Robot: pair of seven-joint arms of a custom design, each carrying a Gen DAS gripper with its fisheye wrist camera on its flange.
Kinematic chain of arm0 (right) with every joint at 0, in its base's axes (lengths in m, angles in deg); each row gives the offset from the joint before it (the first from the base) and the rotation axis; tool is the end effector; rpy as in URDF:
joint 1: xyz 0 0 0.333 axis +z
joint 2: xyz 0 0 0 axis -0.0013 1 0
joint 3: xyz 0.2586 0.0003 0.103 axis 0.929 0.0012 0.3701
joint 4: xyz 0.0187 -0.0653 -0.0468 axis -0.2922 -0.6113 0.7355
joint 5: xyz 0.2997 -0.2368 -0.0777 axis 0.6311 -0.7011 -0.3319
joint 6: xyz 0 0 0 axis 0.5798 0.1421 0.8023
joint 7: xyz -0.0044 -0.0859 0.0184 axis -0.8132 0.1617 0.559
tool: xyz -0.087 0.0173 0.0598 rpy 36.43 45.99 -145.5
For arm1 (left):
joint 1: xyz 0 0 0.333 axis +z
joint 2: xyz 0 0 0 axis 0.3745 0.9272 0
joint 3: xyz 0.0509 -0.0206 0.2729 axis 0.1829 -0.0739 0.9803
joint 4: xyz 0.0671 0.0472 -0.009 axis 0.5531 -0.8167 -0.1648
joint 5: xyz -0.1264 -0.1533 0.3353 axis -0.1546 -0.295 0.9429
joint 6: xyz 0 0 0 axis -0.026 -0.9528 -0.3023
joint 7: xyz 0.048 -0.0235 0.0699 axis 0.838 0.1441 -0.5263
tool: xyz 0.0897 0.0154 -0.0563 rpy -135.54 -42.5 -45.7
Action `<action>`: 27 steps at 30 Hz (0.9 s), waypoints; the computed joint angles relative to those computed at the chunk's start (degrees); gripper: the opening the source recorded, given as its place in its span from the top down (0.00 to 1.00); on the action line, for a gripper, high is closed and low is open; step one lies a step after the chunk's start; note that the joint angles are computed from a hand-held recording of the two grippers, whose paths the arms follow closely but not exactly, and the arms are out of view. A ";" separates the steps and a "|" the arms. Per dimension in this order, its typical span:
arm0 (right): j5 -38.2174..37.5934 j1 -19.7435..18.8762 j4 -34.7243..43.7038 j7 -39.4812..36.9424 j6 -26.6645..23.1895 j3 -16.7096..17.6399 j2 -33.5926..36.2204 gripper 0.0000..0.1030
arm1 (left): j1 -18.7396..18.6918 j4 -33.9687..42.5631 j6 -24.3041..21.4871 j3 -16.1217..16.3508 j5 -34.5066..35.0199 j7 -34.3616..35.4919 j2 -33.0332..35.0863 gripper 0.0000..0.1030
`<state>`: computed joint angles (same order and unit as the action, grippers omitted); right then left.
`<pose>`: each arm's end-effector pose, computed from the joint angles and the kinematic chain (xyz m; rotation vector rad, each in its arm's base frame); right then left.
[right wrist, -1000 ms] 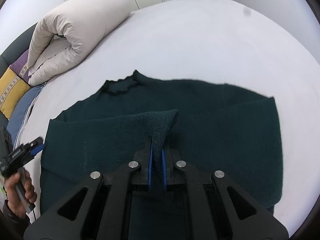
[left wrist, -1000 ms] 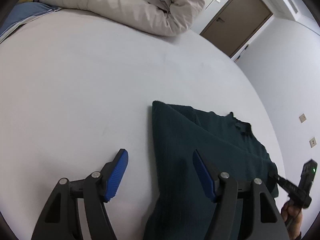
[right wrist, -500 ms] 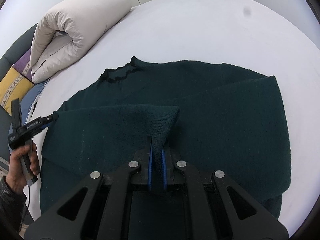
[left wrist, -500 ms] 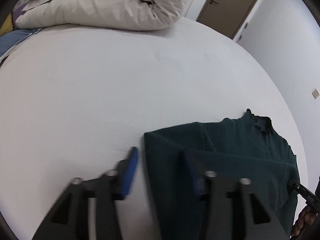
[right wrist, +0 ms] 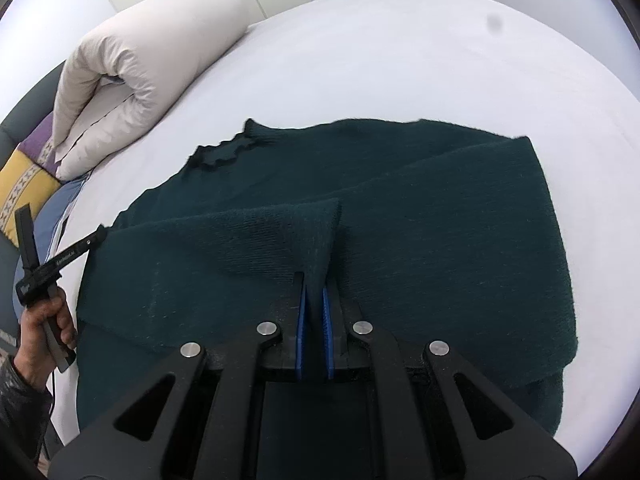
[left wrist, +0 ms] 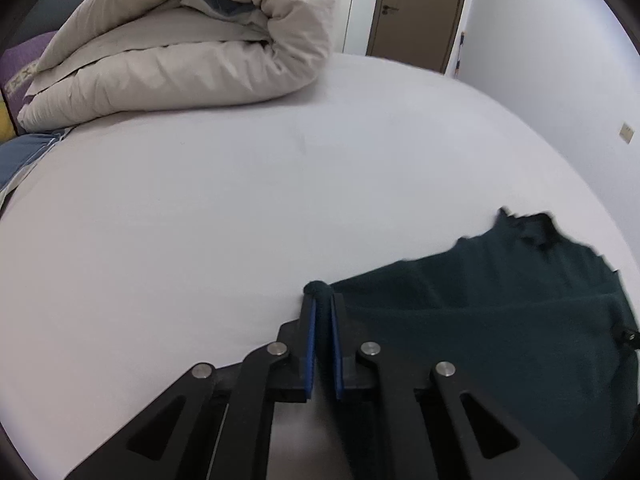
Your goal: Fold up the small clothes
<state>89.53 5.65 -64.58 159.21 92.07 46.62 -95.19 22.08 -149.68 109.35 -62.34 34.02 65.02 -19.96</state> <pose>0.4654 0.0037 0.5799 -1.7700 1.8493 -0.1475 0.5491 -0.0549 0.4898 -1.9116 1.7907 -0.7477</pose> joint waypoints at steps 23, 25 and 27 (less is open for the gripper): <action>1.82 -0.06 2.51 0.34 -3.59 0.10 1.78 0.83 | -0.91 -16.97 -3.47 -3.30 -1.25 -0.70 -19.48 0.46; 1.56 0.18 2.97 -0.23 -4.42 0.12 1.98 0.83 | -2.68 -17.62 -2.95 -1.59 -1.77 0.27 -18.79 0.55; 0.67 0.37 3.70 -1.09 -5.46 0.44 2.14 0.83 | -2.64 -18.24 -1.99 -1.51 -1.16 -0.62 -19.11 0.63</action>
<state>90.21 6.02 -60.88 158.12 86.61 47.07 -93.05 19.44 -167.92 107.36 -63.85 32.86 64.40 -39.07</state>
